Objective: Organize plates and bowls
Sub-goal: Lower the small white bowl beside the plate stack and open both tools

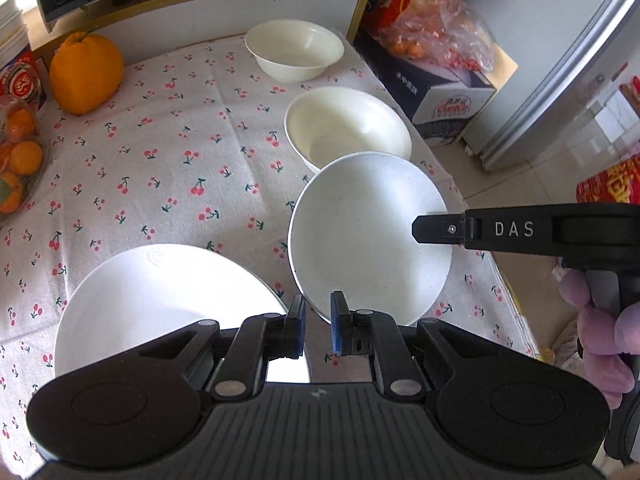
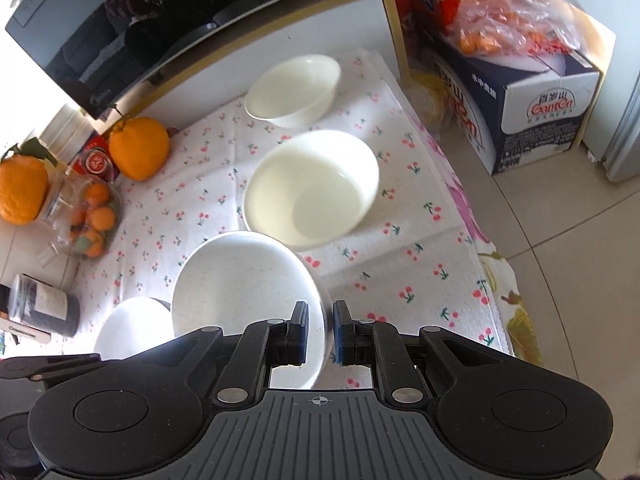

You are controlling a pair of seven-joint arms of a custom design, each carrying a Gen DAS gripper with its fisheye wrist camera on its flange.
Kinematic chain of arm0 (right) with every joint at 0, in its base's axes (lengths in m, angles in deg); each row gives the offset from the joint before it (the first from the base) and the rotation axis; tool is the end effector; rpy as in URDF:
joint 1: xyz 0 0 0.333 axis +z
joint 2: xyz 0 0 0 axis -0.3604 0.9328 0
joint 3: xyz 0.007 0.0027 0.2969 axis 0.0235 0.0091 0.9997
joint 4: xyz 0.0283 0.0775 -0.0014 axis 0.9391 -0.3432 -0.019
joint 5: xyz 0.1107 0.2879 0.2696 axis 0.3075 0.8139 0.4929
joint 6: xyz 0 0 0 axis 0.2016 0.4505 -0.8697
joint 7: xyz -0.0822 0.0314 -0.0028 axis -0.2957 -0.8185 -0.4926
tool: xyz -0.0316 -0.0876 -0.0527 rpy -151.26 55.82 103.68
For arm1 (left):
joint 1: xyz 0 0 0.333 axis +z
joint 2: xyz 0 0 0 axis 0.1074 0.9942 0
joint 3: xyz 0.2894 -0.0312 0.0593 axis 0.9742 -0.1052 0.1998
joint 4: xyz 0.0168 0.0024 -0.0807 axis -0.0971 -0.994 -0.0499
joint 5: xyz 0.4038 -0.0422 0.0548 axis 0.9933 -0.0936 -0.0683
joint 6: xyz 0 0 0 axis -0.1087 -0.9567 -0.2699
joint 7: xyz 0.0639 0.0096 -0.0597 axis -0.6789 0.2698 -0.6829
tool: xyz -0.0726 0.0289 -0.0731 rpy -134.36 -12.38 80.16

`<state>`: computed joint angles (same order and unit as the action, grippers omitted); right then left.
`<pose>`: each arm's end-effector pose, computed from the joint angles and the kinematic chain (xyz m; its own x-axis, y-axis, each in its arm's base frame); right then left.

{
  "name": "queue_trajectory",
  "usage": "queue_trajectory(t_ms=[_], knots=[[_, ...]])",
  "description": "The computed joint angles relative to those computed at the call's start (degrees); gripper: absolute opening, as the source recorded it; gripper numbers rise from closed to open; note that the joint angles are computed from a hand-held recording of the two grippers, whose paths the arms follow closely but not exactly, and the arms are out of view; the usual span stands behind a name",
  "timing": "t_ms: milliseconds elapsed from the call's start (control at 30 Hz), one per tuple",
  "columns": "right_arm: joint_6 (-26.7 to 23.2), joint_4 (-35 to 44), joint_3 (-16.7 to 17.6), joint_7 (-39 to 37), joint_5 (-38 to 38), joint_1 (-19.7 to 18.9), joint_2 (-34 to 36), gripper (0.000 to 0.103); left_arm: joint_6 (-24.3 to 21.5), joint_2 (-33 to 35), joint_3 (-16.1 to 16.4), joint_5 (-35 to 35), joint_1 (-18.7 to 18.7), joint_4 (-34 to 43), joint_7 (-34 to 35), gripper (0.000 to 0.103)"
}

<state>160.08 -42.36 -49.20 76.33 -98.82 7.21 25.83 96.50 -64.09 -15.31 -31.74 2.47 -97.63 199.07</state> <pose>0.6157 0.3375 0.3209 -0.2308 -0.9206 -0.3150 -0.8444 0.3504 -0.4053 0.6164 -0.1681 0.3503 -0.4452 -0.8782 0.1746 -0.8563 0.3606 -0.3697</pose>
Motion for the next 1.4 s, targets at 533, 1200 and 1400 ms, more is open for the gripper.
queue_trajectory(t_ms=[533, 1200, 1400], knots=[[-2.5, -1.0, 3.05, -4.35, 7.49, -3.36, 0.23, 0.014, -4.6, 1.85, 0.34, 4.41, -1.22, 2.23, -3.53, 0.012], [0.98, -1.69, 3.62, -5.79, 12.05, -4.3, 0.89, 0.017, -3.63, 3.0, 0.47, 7.68, -1.89, 3.93, -6.1, 0.017], [1.59, -1.87, 3.66, -6.19, 12.47, -4.4, 0.91, 0.018, -3.04, 3.32, 0.41, 7.99, -1.78, 4.29, -6.47, 0.021]])
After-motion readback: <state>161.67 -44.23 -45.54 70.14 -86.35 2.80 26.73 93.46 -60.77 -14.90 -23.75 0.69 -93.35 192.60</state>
